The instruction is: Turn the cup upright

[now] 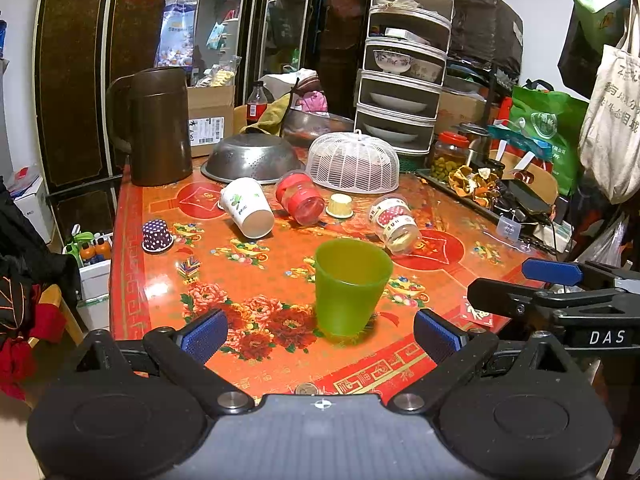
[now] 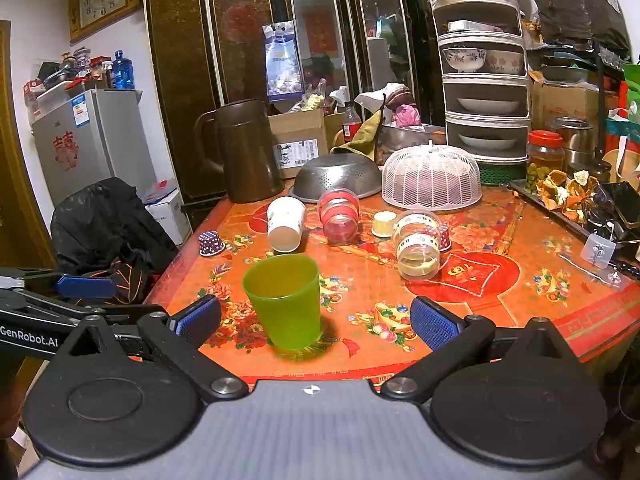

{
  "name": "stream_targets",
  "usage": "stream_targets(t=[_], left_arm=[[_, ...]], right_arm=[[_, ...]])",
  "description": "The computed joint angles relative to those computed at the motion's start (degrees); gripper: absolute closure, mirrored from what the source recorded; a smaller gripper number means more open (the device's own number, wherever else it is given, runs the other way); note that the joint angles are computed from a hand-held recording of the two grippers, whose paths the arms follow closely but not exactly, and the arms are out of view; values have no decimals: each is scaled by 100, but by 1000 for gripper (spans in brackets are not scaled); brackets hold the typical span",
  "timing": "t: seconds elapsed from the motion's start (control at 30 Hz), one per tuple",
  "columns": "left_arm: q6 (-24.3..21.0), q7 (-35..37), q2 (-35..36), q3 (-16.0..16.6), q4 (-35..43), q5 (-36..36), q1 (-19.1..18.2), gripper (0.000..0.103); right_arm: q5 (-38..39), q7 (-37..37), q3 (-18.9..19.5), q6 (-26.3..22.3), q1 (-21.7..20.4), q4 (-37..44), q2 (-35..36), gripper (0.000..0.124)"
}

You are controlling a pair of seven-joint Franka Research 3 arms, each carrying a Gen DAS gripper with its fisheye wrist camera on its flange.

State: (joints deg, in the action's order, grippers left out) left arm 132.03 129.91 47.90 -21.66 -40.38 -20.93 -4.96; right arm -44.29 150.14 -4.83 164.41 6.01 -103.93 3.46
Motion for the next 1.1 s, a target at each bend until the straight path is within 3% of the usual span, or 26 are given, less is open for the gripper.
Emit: stream_targets(t=[1.1], left_arm=[[-150,-98,182,37,324,84,-62,2]], right_arm=[[19,-26,-13,121,-6,-18,4,22]])
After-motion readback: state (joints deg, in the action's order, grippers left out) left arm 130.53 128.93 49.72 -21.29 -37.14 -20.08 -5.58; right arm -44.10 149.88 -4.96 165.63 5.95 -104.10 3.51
